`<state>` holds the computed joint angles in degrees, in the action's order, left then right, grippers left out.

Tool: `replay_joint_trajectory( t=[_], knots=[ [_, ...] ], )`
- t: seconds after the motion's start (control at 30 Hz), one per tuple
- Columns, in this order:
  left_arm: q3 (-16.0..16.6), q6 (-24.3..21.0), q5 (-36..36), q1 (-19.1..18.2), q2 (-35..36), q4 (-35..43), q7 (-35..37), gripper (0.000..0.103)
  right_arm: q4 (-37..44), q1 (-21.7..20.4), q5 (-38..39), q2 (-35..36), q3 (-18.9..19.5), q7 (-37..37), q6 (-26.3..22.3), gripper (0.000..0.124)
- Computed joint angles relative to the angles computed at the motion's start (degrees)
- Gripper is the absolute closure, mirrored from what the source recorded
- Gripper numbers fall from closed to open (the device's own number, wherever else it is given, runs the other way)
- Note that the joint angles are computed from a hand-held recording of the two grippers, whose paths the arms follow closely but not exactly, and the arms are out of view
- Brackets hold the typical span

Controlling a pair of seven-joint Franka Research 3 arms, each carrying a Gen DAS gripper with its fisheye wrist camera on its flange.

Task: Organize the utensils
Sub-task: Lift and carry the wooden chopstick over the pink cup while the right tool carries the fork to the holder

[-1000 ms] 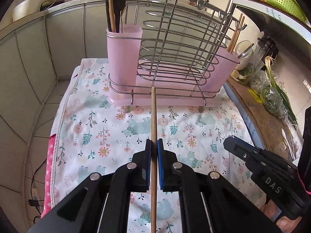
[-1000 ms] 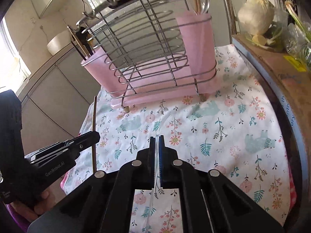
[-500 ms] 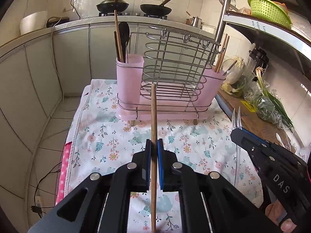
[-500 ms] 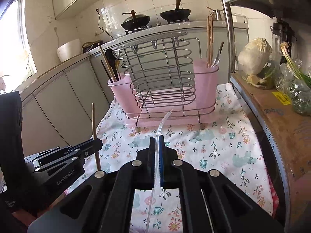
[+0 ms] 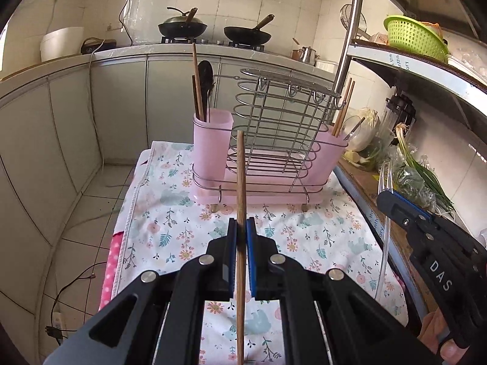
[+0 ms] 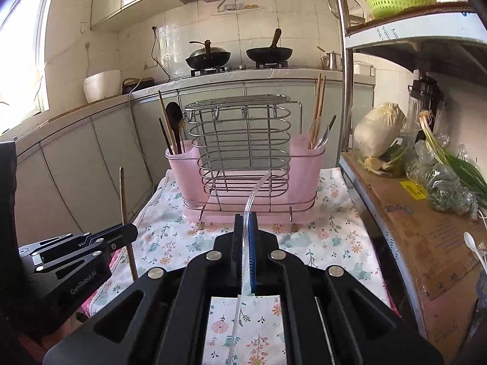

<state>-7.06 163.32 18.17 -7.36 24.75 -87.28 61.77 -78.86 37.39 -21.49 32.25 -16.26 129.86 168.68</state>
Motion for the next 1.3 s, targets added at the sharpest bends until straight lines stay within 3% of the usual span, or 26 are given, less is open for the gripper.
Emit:
replay_joint_trajectory(
  t=[0.17, 0.27, 0.53, 0.83, 0.93, 1.17, 1.3],
  knots=[
    [1.00, 0.70, 1.05, -0.63, -0.16, -0.24, -1.68, 0.097, 0.94, 2.88, -3.79, 0.60, -4.13, 3.79, -0.12, 0.120],
    [1.64, 0.83, 1.94, -1.07, 0.00, 0.14, -2.96, 0.097, 1.80, 3.02, -5.19, 1.00, -4.60, 5.10, -0.35, 0.120],
    [3.07, 0.18, 4.87, -2.05, 1.53, 3.20, -5.54, 0.097, 3.81, 1.52, -5.87, 2.29, -3.82, 5.60, 0.20, 0.120],
    [4.45, -0.53, 7.08, -2.95, 5.70, 10.46, -7.49, 0.097, 7.72, -1.89, -1.12, 5.08, -1.10, 1.33, 0.21, 0.120],
    [5.88, 0.90, 8.18, -3.48, 7.16, 13.25, -9.22, 0.097, 8.73, -2.93, 0.92, 5.79, -0.92, -0.06, 2.58, 0.120],
    [9.18, 3.37, 10.35, -4.63, 12.81, 24.58, -12.90, 0.097, 11.10, -3.64, 6.44, 7.58, -4.41, -1.48, 10.21, 0.120],
    [8.19, 1.37, 8.69, -3.60, 17.88, 35.16, -11.37, 0.097, 15.40, -5.68, 10.38, 9.74, -4.37, -3.62, 12.41, 0.120]
  ],
)
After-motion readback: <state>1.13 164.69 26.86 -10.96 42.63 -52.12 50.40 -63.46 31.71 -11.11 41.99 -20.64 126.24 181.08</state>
